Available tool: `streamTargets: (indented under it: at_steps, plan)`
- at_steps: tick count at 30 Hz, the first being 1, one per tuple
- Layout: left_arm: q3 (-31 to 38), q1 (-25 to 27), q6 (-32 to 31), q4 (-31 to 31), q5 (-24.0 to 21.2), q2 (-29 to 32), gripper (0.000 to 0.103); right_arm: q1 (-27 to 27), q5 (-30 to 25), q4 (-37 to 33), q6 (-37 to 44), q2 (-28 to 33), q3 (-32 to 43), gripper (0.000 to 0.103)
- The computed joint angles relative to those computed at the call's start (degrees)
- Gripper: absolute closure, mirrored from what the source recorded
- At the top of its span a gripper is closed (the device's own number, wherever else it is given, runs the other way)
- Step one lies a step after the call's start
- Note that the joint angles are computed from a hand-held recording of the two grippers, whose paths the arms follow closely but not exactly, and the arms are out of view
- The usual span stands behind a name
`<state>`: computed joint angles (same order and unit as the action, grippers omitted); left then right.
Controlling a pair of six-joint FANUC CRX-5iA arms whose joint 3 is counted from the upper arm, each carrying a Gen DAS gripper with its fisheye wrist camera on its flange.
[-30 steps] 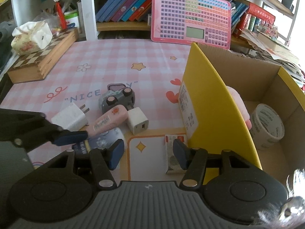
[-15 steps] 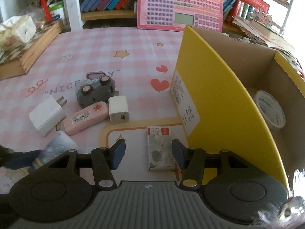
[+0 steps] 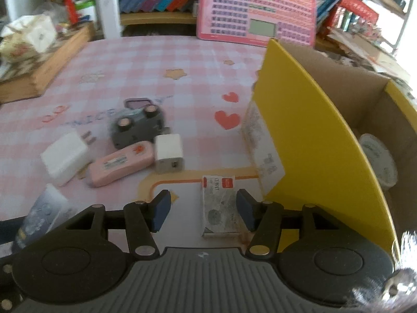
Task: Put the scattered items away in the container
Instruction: 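Grasp the small white-and-red box with the right tool while the left tool holds the bottle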
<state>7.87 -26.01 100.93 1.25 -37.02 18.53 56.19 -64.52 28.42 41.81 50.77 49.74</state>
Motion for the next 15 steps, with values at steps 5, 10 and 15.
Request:
streamTargets:
  at_steps: [5, 10, 15]
  plan:
    - [-0.24, -0.05, 1.19, -0.75, -0.41, -0.59, 0.072, 0.00, -0.84, 0.17, 0.08, 0.56, 0.57, 0.048]
    - [-0.50, -0.19, 2.67, -1.78, -0.29, -1.27, 0.072, -0.79, -0.55, -4.46, 0.24, -0.47, 0.49, 0.064]
    - [-0.68, -0.23, 4.66, -2.59, -0.04, -1.77, 0.072, -0.69, 2.78, -5.87, 1.23, -2.42, -2.55, 0.071]
